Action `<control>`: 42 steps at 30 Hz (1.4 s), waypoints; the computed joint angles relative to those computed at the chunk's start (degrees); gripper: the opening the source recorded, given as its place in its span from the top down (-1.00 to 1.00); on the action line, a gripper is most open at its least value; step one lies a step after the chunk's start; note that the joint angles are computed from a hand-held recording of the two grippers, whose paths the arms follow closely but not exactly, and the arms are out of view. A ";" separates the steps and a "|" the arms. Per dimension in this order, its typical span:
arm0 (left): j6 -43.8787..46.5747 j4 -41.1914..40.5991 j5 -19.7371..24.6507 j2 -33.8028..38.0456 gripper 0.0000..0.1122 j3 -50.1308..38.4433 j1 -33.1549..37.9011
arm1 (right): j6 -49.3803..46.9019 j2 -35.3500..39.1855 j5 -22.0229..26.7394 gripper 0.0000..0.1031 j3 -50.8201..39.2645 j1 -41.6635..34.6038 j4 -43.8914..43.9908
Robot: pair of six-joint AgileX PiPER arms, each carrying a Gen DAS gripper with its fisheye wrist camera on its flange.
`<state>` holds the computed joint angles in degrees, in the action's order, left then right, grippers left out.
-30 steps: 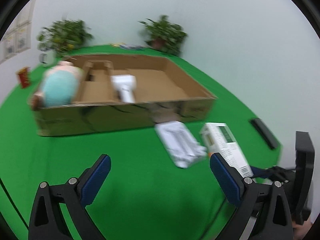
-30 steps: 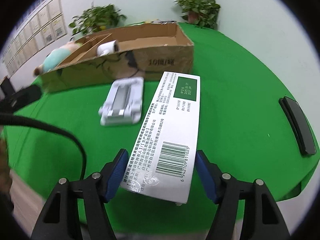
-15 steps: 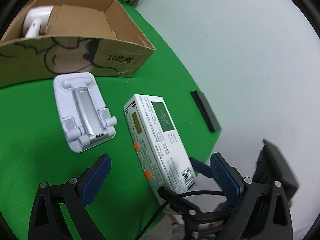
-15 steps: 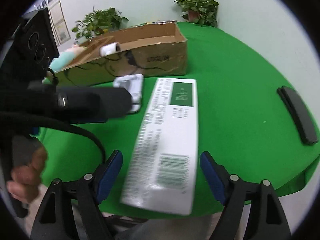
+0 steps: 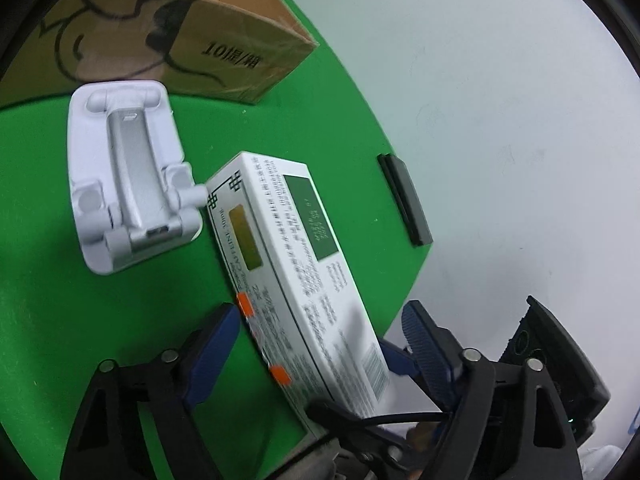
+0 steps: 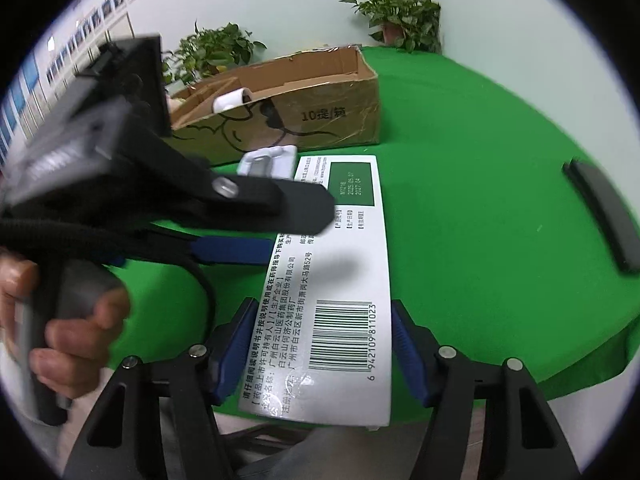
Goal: Organize objects
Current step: 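Lift the medicine box with the right gripper and carry it over the box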
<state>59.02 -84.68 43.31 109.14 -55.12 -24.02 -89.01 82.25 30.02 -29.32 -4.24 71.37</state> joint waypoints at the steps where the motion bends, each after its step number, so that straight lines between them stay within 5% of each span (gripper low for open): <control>1: 0.12 -0.10 -0.12 -0.15 -0.35 0.19 0.04 | 0.60 1.09 2.88 -0.23 -0.68 -1.47 -0.70; 7: -1.12 0.90 -2.50 -1.57 0.14 1.76 -0.34 | 2.25 3.70 12.04 -0.23 -2.29 -6.78 -1.92; 17: 2.50 0.37 -6.97 -12.89 0.27 7.48 -1.00 | -2.16 -2.85 6.19 -0.19 2.16 -1.49 4.55; 28: -9.19 16.22 -6.35 -30.04 0.29 4.62 6.28 | -3.72 -11.27 3.89 -0.17 -0.43 7.08 13.36; 33: -16.52 24.03 -5.94 -33.09 0.29 -1.68 9.25 | -3.40 -11.27 3.64 -0.16 -5.34 11.88 15.13; 42: -29.62 37.07 0.62 -24.27 0.29 -25.24 13.29 | 1.44 -2.74 3.58 -0.16 -20.93 16.14 12.25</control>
